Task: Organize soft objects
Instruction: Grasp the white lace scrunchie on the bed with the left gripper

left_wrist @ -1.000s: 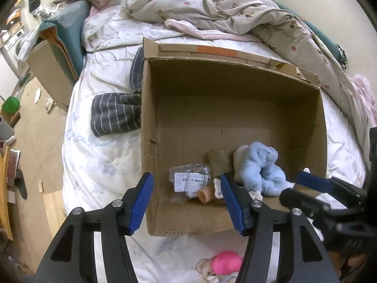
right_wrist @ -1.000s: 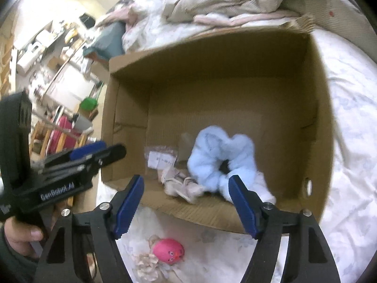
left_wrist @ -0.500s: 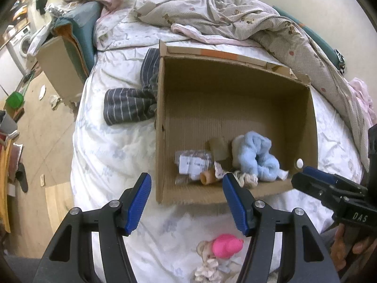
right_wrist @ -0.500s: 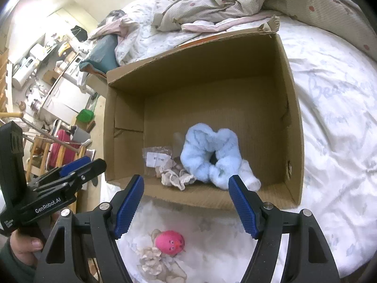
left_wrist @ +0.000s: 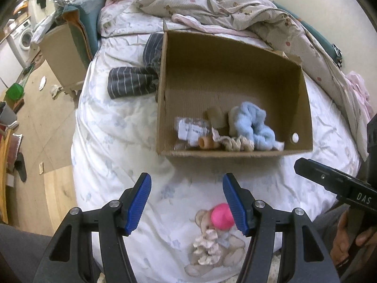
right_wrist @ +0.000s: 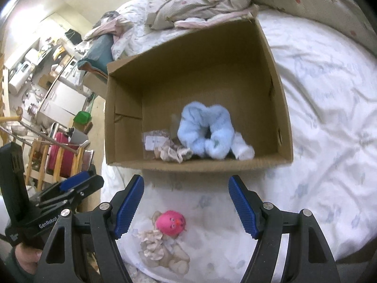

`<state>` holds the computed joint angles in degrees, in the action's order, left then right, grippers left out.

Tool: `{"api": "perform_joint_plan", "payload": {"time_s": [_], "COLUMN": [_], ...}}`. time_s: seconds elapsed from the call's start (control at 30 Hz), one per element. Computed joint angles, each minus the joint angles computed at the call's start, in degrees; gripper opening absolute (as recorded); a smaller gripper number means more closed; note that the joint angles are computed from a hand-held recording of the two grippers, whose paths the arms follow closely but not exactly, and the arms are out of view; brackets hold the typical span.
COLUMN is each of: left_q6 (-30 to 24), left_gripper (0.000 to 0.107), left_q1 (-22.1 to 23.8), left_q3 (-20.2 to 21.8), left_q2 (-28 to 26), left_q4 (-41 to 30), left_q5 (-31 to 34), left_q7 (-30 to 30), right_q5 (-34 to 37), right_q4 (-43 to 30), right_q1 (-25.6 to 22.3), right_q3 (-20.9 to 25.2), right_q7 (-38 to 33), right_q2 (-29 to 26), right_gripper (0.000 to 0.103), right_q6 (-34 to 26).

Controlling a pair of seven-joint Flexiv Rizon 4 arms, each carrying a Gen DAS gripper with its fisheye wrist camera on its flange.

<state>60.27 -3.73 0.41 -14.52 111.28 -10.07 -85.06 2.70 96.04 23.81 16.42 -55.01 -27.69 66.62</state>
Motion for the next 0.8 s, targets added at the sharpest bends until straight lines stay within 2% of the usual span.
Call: {"api": "perform_joint_plan", "payload": {"time_s": [0.1, 0.43, 0.57, 0.63, 0.73, 0.8], "left_q6": [-1.11, -13.12, -15.66, -16.33, -18.94, -19.12], "left_gripper": [0.06, 0.06, 0.059, 0.05, 0.02, 0.017], "left_q1": [0.07, -0.34, -1.38, -1.9, -2.09, -2.16], "left_q3": [-0.45, -1.72, -1.62, -1.28, -1.06, -1.03], "left_q2": [0.49, -0.61, -2.18, -2.81, -3.84, -3.94], "left_q4": [1.17, 4.44, 3.64, 2.98, 1.74, 1.72], "left_q5": [-0.84, -5.2, -3.59, -2.01, -0.67, -0.37], "left_q7": [0.93, 2.08, 1.07, -0.05, -1.17, -1.44], "right_q5": [-0.23, -1.63, -1.1, -0.89, -0.73, -0.41], "right_q4": [0.89, 2.7, 3.03, 3.04, 2.98, 2.85], "right_q1": [0.47, 1.35, 0.94, 0.82, 0.63, 0.48], "right_q3": [-0.14, -0.83, -0.76, -0.68, -0.54, -0.41], "right_q7": [0.7, 2.13, 2.53, 2.57, 2.21, 2.13], "right_q2": [0.6, 1.35, 1.48, 1.47, 1.42, 1.36], "right_gripper": [0.078, 0.078, 0.078, 0.078, 0.078, 0.078], "right_q6": [-0.6, -3.76, -4.07, -4.0, -4.08, -4.18]}}
